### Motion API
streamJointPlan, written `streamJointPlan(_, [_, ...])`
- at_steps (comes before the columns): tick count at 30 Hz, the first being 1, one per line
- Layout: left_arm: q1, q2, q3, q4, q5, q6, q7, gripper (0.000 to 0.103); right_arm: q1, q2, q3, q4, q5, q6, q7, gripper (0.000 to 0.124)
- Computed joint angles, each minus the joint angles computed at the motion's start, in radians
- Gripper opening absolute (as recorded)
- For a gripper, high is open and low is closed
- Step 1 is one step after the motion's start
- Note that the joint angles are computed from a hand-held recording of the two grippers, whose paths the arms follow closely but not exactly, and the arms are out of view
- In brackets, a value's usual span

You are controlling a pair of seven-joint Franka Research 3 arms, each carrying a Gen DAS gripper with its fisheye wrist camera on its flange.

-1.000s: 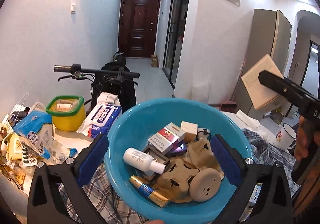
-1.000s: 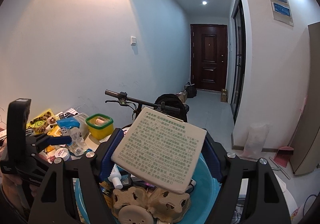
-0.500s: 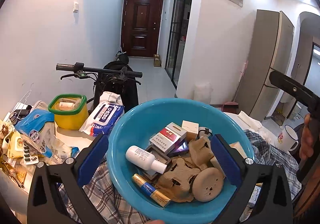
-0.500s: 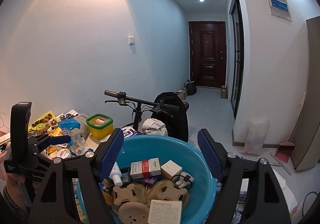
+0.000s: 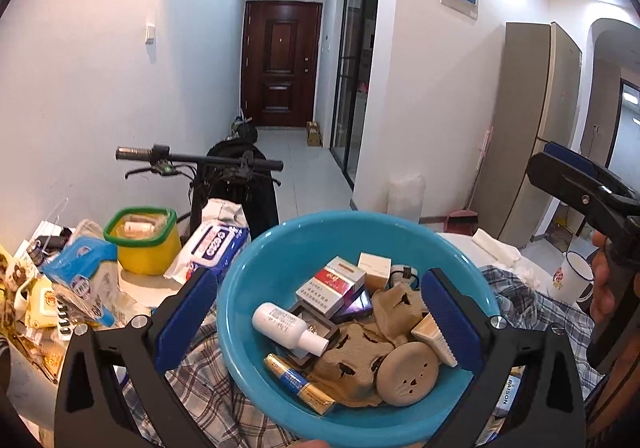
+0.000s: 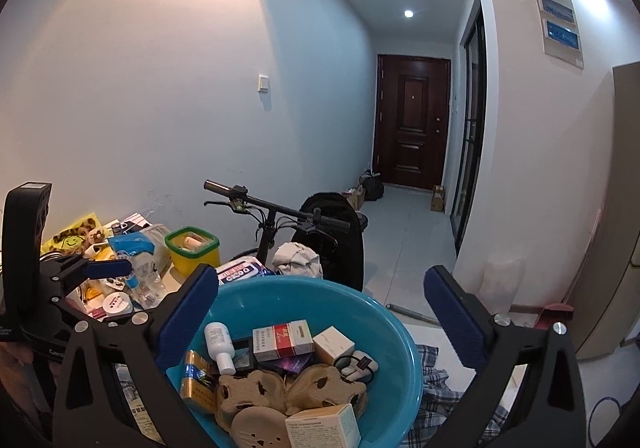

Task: Organize objects
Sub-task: 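Lower the white box into the blue basin and open the right tool, then grasp the white tube box on the shirt with the right tool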

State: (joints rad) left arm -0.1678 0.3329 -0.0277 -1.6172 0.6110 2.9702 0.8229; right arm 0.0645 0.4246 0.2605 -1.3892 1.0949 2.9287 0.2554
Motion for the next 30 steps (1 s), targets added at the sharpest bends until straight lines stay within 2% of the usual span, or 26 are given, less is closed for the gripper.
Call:
streamJointPlan(3, [-0.022,-0.027,0.025,-0.021,0.046,0.026,-0.041,0.103,-0.047,-0.055,0.061,-0.041,0.156,-0.011,-0.162,0.103])
streamJointPlan(7, [-0.049,-0.066,0.052,-0.045,0.127,0.05,-0.111,0.103,-0.06,-0.129,0.082,-0.093,0.387,0.001,-0.395,0.103])
streamJointPlan(9, [-0.063,-0.085,0.065,-0.053,0.192,0.05,-0.154,0.103,-0.052,-0.162,0.068,-0.118,0.446,-0.008,-0.444,0.103])
streamJointPlan(11, [-0.087,-0.104,0.094,-0.058,0.317,0.058,-0.245,0.103,-0.034,-0.197,0.043,-0.145,0.448,-0.008,-0.441,0.103])
streamJointPlan(13, [-0.087,-0.119,0.096,-0.063,0.396,0.066,-0.302,0.103,-0.018,-0.235,0.02,-0.174,0.478,0.004,-0.473,0.103])
streamJointPlan(17, [-0.033,-0.13,0.037,-0.075,0.383,0.088,-0.281,0.103,0.01,-0.313,-0.039,-0.257,0.505,0.02,-0.518,0.103])
streamJointPlan(21, [-0.009,-0.124,0.005,-0.073,0.333,0.071,-0.226,0.103,0.028,-0.39,-0.109,-0.395,0.561,0.018,-0.594,0.103])
streamJointPlan(23, [-0.017,-0.12,0.011,-0.064,0.35,0.054,-0.239,0.103,0.033,-0.413,-0.152,-0.484,0.457,-0.012,-0.483,0.103])
streamJointPlan(26, [-0.009,-0.115,0.001,-0.063,0.33,0.056,-0.223,0.103,0.028,-0.414,-0.228,-0.594,0.278,-0.134,-0.278,0.103])
streamJointPlan(27, [-0.006,-0.114,-0.002,-0.064,0.32,0.059,-0.216,0.103,0.027,-0.401,-0.245,-0.615,0.211,-0.15,-0.204,0.103])
streamJointPlan(30, [-0.007,-0.107,-0.007,-0.061,0.293,0.059,-0.19,0.103,0.025,-0.336,-0.269,-0.648,0.003,-0.1,0.039,0.103])
